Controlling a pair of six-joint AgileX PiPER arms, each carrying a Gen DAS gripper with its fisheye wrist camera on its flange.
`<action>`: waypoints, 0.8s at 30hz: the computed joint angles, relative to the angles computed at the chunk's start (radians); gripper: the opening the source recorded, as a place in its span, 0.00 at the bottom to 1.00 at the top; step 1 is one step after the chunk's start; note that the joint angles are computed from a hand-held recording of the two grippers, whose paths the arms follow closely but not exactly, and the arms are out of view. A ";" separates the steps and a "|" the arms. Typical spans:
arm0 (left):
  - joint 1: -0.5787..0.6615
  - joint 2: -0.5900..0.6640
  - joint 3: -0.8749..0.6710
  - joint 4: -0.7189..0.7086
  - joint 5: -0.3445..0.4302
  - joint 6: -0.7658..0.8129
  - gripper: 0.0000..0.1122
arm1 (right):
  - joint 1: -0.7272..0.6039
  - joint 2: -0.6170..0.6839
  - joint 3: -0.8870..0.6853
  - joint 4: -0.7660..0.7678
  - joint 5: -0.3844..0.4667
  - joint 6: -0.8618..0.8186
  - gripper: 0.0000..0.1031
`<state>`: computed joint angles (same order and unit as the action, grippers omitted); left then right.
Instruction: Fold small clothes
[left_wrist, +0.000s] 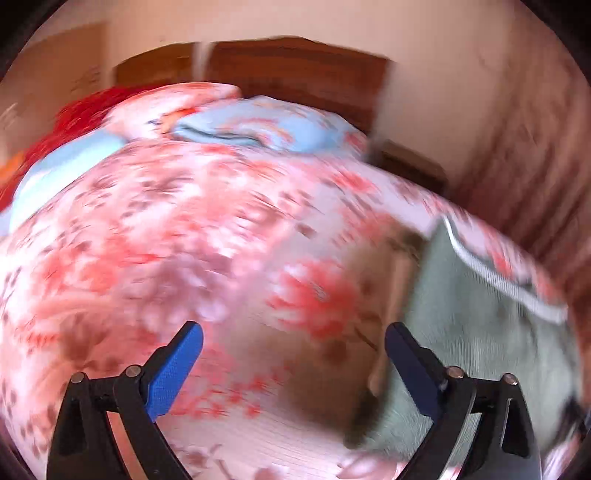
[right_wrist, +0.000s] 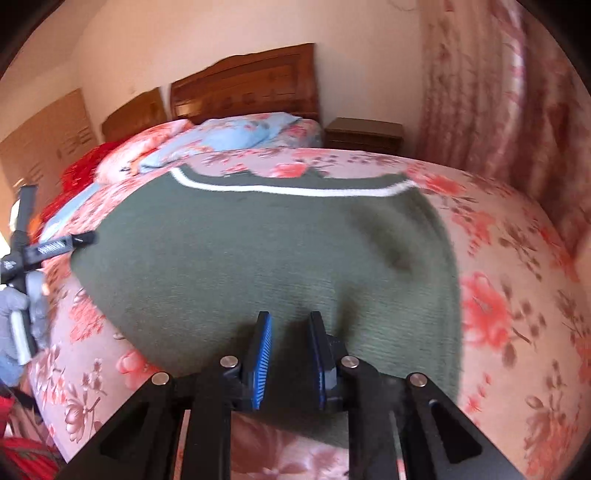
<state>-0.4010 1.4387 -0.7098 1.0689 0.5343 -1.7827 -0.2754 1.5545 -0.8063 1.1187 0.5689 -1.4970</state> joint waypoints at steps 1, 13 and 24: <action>-0.023 -0.030 0.006 0.021 0.005 -0.019 0.92 | 0.019 -0.014 0.001 -0.023 -0.031 0.047 0.18; -0.378 0.201 -0.193 -0.104 -0.035 0.376 0.92 | 0.310 -0.054 0.083 -0.019 -0.142 -0.018 0.18; -0.223 0.073 -0.194 -0.467 -0.106 0.767 0.92 | -0.013 -0.058 0.013 -0.191 0.127 0.038 0.20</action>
